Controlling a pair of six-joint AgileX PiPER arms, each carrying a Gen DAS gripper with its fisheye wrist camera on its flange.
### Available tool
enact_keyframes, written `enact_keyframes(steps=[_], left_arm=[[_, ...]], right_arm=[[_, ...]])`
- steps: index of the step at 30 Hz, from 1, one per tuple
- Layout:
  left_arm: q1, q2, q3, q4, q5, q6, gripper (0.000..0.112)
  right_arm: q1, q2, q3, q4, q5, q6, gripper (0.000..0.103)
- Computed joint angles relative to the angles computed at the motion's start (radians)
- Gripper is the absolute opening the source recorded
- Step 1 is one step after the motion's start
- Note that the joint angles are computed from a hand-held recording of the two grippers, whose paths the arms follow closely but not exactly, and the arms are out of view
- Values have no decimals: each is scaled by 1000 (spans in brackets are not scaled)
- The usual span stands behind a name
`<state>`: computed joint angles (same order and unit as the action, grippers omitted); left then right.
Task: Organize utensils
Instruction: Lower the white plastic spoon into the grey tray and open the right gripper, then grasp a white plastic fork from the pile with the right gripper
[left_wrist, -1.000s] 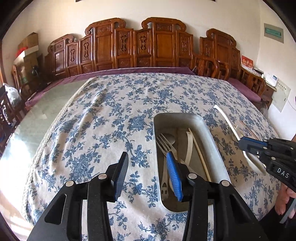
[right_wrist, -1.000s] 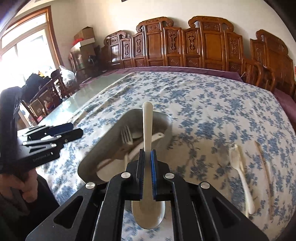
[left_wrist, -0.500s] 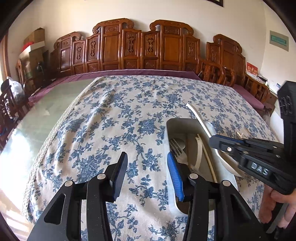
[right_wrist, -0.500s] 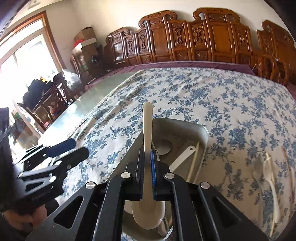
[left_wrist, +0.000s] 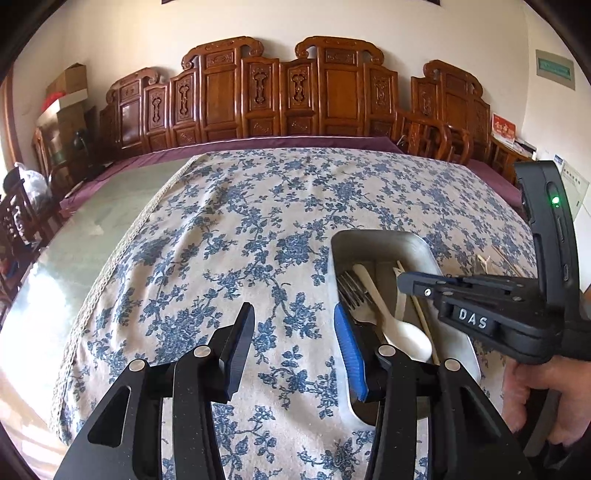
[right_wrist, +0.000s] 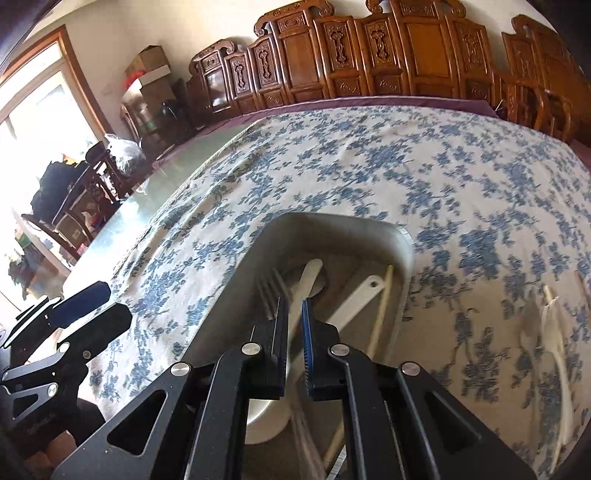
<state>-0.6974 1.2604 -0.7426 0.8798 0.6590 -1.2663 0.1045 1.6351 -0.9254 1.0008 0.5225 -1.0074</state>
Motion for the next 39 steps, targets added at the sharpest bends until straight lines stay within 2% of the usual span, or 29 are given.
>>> enact_keyframes(steps=[5, 11, 12, 14, 18, 20, 21, 24, 27, 32, 35, 39], left_arm=[[-45, 16, -16, 7, 9, -16, 43], [-129, 45, -46, 23, 39, -50, 44], [-137, 51, -52, 19, 37, -51, 46], [-158, 76, -74, 11, 41, -54, 49], [-189, 112, -109, -3, 44, -52, 49], [-203, 131, -129, -11, 51, -47, 49], [-208, 140, -141, -21, 51, -38, 49], [-221, 159, -169, -50, 54, -5, 49], [-255, 197, -206, -31, 111, 4, 49], [-273, 247, -262, -50, 132, 34, 49], [-274, 283, -302, -65, 128, 54, 49], [-266, 338, -357, -104, 101, 87, 49]], right_arm=[[-115, -85, 68, 42, 39, -151, 9], [-336, -169, 121, 11, 119, -344, 10], [-369, -165, 117, 10, 136, -373, 13], [-419, -154, 109, 3, 148, -426, 26], [-525, -89, 68, 15, 159, -520, 26], [-574, -41, 44, 51, 176, -590, 36], [-592, -17, 35, 66, 174, -621, 37], [-642, 46, 10, 104, 188, -682, 37], [-664, 99, -7, 113, 180, -724, 37], [-686, 161, -70, 74, 223, -679, 36], [-690, 188, -104, 38, 253, -621, 24], [-682, 191, -106, 5, 262, -608, 18]])
